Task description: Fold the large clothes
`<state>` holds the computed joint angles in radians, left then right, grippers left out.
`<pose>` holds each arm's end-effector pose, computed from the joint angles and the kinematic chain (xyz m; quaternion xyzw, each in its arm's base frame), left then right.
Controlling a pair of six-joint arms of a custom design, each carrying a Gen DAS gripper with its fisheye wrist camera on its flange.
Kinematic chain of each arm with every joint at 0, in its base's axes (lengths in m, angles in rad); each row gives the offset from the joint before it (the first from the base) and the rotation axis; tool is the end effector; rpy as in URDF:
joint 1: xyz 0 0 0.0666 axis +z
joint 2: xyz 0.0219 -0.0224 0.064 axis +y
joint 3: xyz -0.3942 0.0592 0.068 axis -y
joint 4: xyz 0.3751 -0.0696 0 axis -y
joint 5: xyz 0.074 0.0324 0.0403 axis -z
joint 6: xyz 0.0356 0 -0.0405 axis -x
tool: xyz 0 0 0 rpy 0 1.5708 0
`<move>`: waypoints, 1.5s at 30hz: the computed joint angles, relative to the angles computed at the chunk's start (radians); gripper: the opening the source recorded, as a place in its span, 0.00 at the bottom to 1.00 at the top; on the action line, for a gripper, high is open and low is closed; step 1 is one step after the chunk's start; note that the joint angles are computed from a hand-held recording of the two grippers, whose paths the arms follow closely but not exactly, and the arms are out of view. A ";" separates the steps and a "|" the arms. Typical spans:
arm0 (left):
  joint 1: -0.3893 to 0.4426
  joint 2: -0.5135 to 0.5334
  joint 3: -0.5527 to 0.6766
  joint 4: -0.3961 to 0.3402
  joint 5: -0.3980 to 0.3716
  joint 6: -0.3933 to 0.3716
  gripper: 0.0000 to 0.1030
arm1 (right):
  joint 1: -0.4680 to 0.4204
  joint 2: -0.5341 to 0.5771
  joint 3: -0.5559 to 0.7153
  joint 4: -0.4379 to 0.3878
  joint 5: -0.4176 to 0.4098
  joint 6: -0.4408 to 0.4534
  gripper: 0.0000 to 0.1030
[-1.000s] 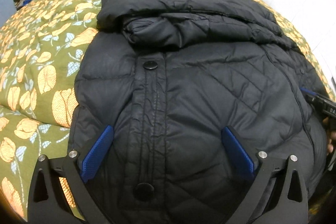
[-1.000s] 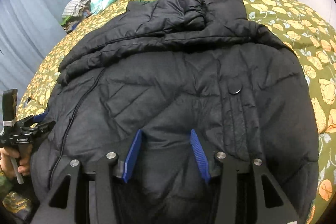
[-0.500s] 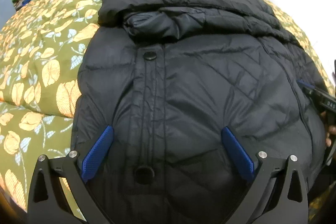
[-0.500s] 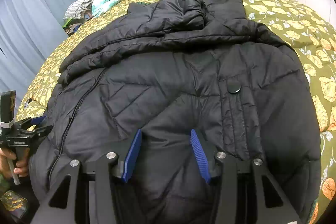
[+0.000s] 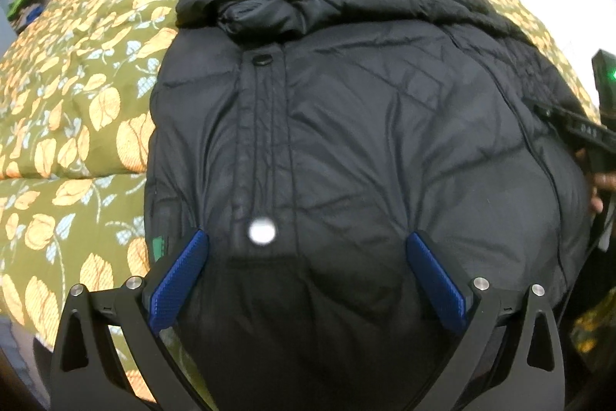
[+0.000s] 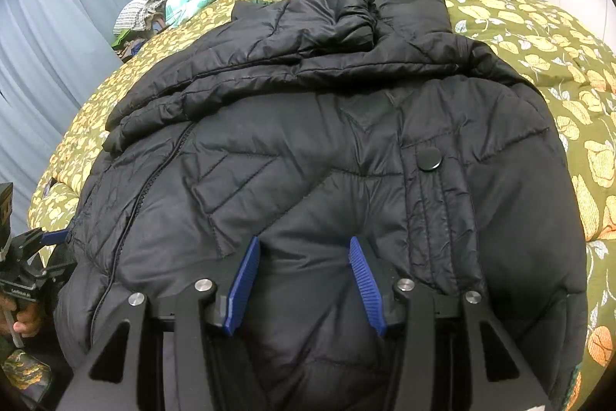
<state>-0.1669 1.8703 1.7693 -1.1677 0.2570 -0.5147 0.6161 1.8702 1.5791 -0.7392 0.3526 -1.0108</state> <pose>0.5984 -0.1104 0.3458 0.3459 0.9176 -0.0990 0.1689 0.5114 0.3465 0.2873 0.2319 0.9212 0.0749 0.3034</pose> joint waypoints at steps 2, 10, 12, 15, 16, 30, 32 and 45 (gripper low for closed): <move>0.001 -0.007 -0.005 -0.009 -0.004 -0.014 0.99 | 0.000 0.000 0.001 -0.001 -0.001 0.000 0.49; 0.011 -0.037 -0.029 -0.035 -0.015 -0.054 0.99 | -0.001 0.003 0.004 -0.003 -0.002 0.001 0.49; 0.014 -0.036 -0.021 -0.050 -0.015 -0.063 0.99 | -0.001 0.003 0.004 -0.004 -0.002 0.001 0.49; 0.022 -0.044 -0.019 -0.079 -0.010 -0.072 0.99 | -0.001 0.003 0.005 -0.004 -0.002 0.002 0.49; 0.027 -0.046 -0.016 -0.091 -0.005 -0.074 0.99 | -0.002 0.003 0.004 -0.004 -0.002 0.002 0.49; 0.145 -0.091 0.017 -0.221 0.063 0.001 0.99 | -0.001 0.011 0.025 -0.034 -0.002 -0.009 0.49; 0.157 -0.084 0.040 -0.223 0.098 0.030 0.99 | -0.002 0.016 0.038 -0.059 -0.006 -0.022 0.49; 0.148 -0.053 0.070 -0.195 0.124 0.122 0.99 | 0.022 -0.108 0.000 -0.115 0.035 -0.107 0.49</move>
